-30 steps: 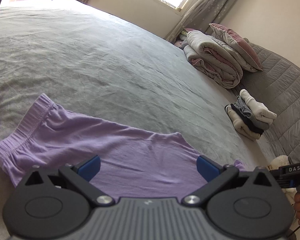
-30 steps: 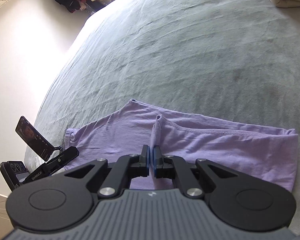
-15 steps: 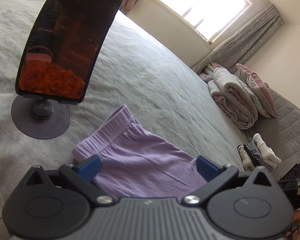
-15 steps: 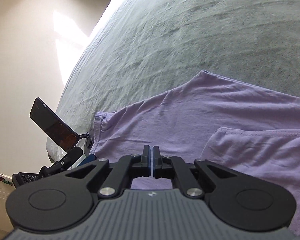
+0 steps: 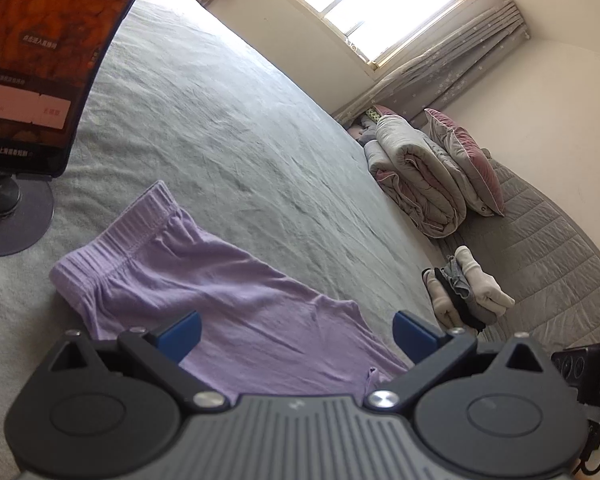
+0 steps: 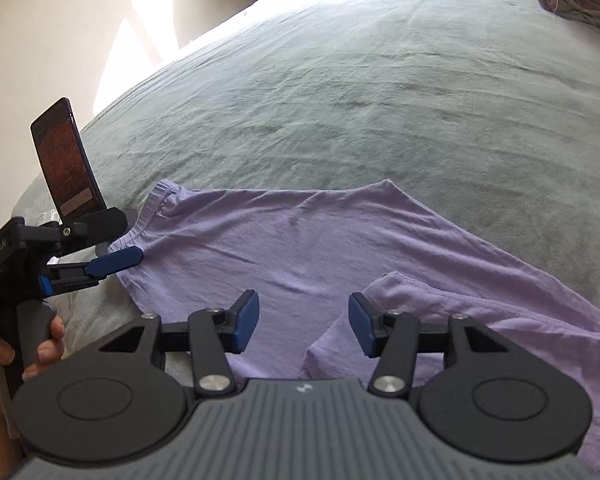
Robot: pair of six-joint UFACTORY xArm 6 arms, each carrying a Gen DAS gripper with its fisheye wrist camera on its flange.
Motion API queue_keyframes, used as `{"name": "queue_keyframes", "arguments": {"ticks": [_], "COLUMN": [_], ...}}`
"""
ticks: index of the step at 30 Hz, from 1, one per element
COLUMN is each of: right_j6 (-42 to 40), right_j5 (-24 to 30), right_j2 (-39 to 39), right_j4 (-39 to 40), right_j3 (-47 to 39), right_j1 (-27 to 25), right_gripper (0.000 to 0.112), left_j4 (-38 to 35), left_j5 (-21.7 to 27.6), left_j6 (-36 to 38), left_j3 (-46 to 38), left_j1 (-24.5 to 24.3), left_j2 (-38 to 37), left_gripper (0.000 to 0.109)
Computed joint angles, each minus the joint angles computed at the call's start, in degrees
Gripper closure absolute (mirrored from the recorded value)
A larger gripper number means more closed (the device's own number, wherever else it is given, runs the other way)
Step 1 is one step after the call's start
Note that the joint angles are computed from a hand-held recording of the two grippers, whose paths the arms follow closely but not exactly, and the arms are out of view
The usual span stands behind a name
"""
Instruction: Fold clothes
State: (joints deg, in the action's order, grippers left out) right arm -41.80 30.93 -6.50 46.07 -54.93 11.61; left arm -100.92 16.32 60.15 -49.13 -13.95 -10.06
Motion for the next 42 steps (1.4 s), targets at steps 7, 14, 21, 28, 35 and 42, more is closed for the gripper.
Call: {"name": "queue_keyframes", "arguments": {"ticks": [7, 14, 21, 28, 35, 42], "right_j6": [-11.0, -22.3, -32.7, -33.8, -33.8, -27.9], "right_j5": [-13.0, -22.1, -14.8, -8.3, -6.3, 4.4], "right_j2": [-4.8, -3.6, -6.0, -7.7, -7.7, -6.2], "right_j4": [1.9, 10.6, 32.2, 36.6, 37.8, 38.8], "right_j3": [10.2, 12.6, 11.3, 11.6, 11.7, 10.6], "right_j1": [5.2, 7.4, 1.8, -1.9, -3.1, -6.7], "right_gripper": [0.058, 0.101, 0.108, 0.108, 0.108, 0.108], "left_j4": [1.3, 3.6, 8.9, 16.3, 25.6, 24.8], "left_j5": [5.4, 12.3, 21.2, 16.3, 6.5, 4.1], "left_j6": [-3.1, -8.3, -16.2, -24.7, -34.7, -31.6], "left_j3": [-1.6, -4.0, -10.2, -16.3, -18.7, -18.9], "left_j1": [-0.2, -0.1, -1.9, -7.3, -10.6, -10.8], "left_j2": [2.7, 6.7, 13.1, 18.5, 20.9, 21.2], "left_gripper": [0.008, 0.010, 0.025, 0.042, 0.088, 0.105]}}
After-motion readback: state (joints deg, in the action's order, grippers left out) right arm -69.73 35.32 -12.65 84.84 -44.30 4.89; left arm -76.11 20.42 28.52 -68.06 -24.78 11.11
